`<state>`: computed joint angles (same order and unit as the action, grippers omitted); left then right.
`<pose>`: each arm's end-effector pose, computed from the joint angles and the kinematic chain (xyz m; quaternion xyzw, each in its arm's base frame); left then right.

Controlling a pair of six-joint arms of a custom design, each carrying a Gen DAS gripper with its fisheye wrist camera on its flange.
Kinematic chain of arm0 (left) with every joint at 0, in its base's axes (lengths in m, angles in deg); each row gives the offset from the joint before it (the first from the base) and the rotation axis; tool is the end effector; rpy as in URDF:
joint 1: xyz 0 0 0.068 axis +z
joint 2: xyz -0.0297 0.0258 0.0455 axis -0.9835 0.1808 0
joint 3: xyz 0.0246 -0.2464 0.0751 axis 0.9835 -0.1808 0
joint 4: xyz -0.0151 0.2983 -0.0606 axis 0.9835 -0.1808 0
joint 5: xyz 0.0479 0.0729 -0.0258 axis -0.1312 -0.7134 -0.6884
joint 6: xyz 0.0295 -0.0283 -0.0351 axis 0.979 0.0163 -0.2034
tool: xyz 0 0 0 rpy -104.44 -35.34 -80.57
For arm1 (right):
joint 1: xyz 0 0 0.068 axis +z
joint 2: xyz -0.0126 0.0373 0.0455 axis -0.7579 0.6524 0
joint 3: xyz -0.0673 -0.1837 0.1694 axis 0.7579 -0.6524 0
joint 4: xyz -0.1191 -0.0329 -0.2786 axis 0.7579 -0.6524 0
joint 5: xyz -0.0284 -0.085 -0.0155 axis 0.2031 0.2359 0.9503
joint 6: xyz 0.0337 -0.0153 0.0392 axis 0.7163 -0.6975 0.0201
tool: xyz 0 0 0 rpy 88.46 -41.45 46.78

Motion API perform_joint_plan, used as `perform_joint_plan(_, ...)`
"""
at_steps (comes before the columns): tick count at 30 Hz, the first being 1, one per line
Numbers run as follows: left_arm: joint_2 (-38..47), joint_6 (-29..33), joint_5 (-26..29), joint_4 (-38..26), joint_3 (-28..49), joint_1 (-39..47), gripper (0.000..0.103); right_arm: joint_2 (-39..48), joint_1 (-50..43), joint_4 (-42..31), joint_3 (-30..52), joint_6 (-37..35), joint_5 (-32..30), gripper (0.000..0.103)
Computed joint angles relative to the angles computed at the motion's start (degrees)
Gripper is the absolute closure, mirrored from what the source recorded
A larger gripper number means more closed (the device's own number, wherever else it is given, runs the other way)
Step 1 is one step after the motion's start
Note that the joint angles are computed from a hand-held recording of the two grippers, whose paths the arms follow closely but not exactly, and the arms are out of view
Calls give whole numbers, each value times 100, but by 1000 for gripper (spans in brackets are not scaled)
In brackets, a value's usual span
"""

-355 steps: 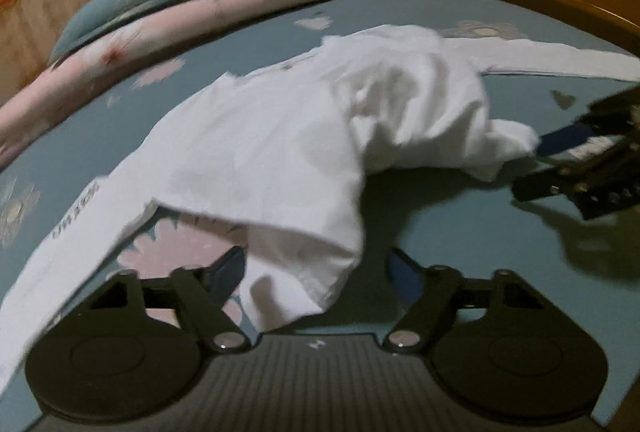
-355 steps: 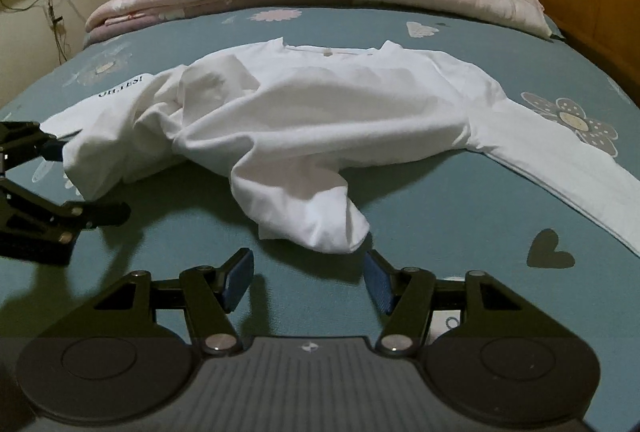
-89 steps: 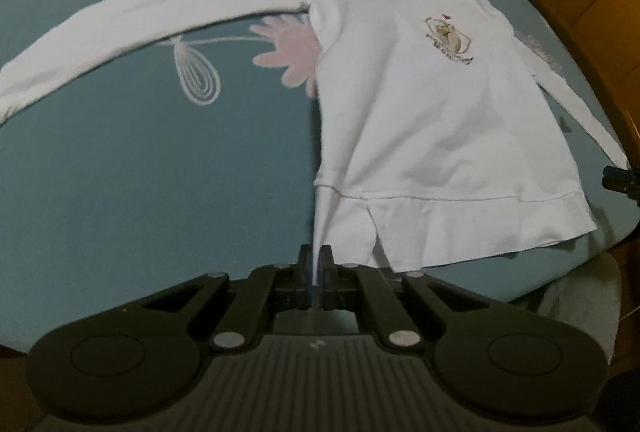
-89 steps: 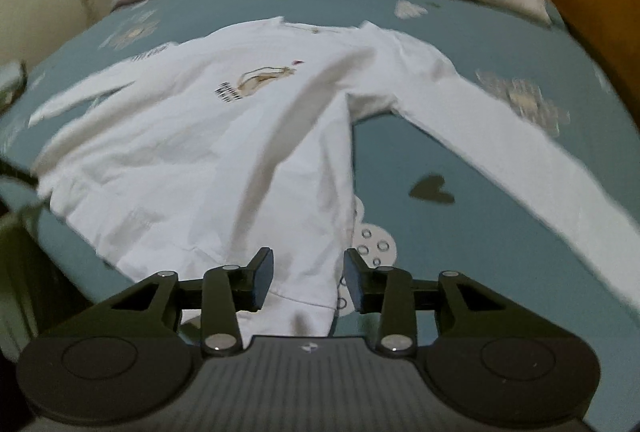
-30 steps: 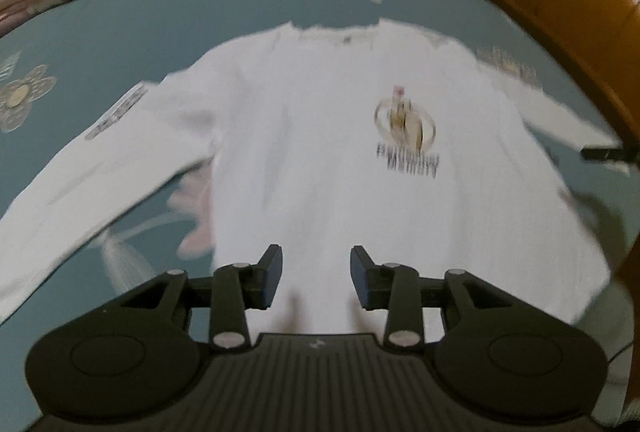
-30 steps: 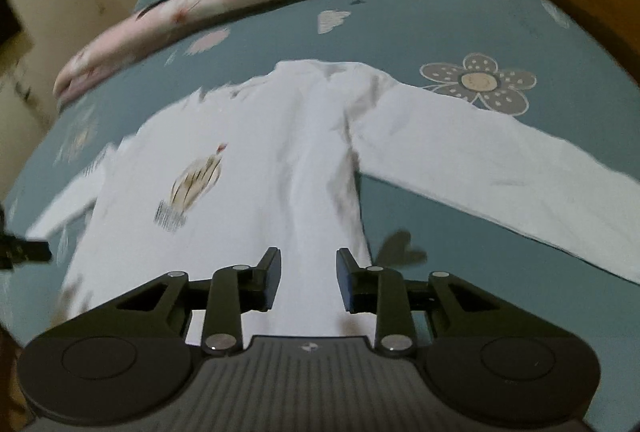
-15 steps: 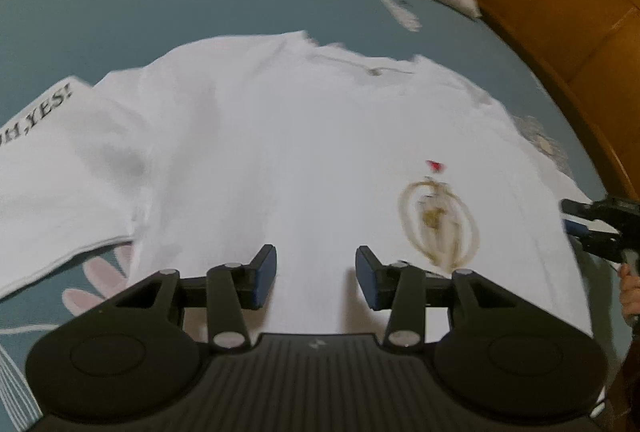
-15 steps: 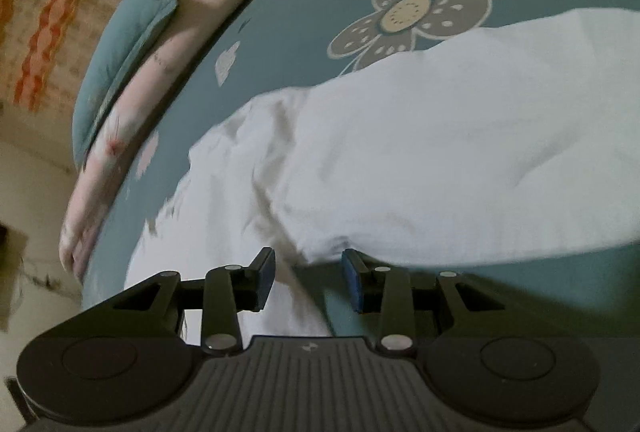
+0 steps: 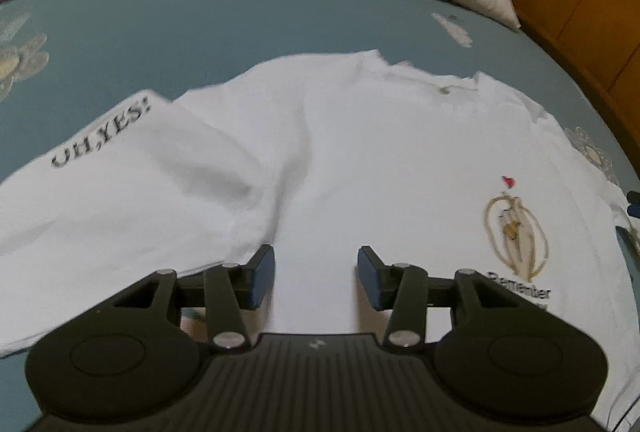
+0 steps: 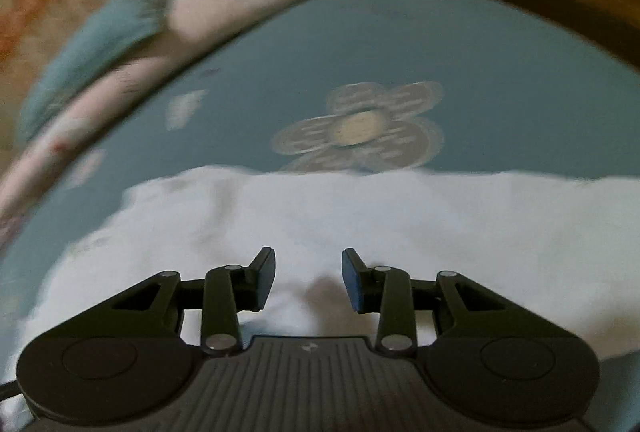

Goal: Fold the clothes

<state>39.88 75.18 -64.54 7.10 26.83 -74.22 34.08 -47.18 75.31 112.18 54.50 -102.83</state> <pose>0.2212 0.0151 0.1125 -0.0654 0.9418 -0.0767 0.3207 0.2910 0.0207 0.1225 0.1197 0.9072 0.2154 0.3410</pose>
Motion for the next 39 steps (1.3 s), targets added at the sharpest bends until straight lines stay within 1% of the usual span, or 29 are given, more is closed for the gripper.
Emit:
perform_joint_plan(1, -48, -26, 19, 12, -7, -115, 56, -101, 36, 3, -69, 70, -275, 62)
perform_joint_plan(3, -159, -89, 38, -5, -26, -338, 55, 36, 118, 39, -48, 344, -750, 61)
perform_joint_plan(6, -185, -196, 34, -2, -20, -580, 54, 531, 179, 347, 31, 914, -1205, 59)
perform_joint_plan(8, -189, -299, 45, 19, -36, -651, 54, 1007, 194, 716, 136, 1376, -1344, 52)
perform_joint_plan(11, -126, -328, 80, 70, -45, -700, 54, 1439, 250, 1315, 174, 1898, -1426, 51)
perform_joint_plan(15, 3, -305, 36, 159, -37, -775, 53, 1656, 228, 1644, 189, 2026, -1637, 52)
perform_joint_plan(16, 55, -303, 50, 196, -33, -763, 53, 1687, 217, 1669, 190, 1999, -1669, 59)
perform_joint_plan(17, 112, -300, 59, 239, -31, -751, 52, 1716, 207, 1676, 198, 1970, -1672, 77)
perform_joint_plan(18, 165, -294, -21, 282, -30, -767, 52, 1727, 185, 1668, 203, 1936, -1607, 85)
perform_joint_plan(19, 216, -287, -150, 325, -30, -799, 52, 1689, 147, 1715, 159, 1910, -1525, 90)
perform_joint_plan(21, 377, -246, -605, 349, 14, -915, 52, 1635, 100, 1786, 100, 1769, -1346, 92)
perform_joint_plan(23, 437, -135, -1119, 426, -21, -1033, 51, 1548, 156, 1599, 124, 1473, -1089, 93)
perform_joint_plan(24, 396, -96, -1134, 420, -48, -992, 50, 1478, 219, 1467, 143, 1243, -882, 94)
perform_joint_plan(26, 309, -44, -1031, 337, -68, -856, 48, 1217, 494, 1056, 206, 454, -170, 93)
perform_joint_plan(27, 243, -44, -1009, 250, -63, -818, 48, 1056, 625, 825, 229, 209, 141, 92)
perform_joint_plan(28, 165, -60, -1003, 138, -49, -800, 49, 856, 738, 588, 237, 70, 411, 89)
perform_joint_plan(30, -128, -115, -812, -10, -87, -872, 49, 318, 911, 336, 82, -112, 811, 85)
perform_joint_plan(31, -283, -148, -699, -71, -111, -922, 49, -32, 983, 280, -66, -152, 830, 83)
perform_joint_plan(32, -436, -182, -588, -129, -132, -973, 48, -297, 1024, 263, -188, -185, 674, 75)
perform_joint_plan(34, -490, -242, -537, -69, -110, -1318, 46, -431, 1206, 202, -255, -297, 318, 65)
perform_joint_plan(35, -475, -275, -601, 25, -112, -1551, 45, -412, 1346, 185, -265, -385, 221, 64)
perform_joint_plan(37, -355, -383, -824, 187, -115, -1978, 45, -206, 1664, 226, -272, -548, 432, 63)
perform_joint_plan(39, -328, -517, -948, 225, -215, -2217, 44, -113, 1821, 274, -426, -603, 715, 63)
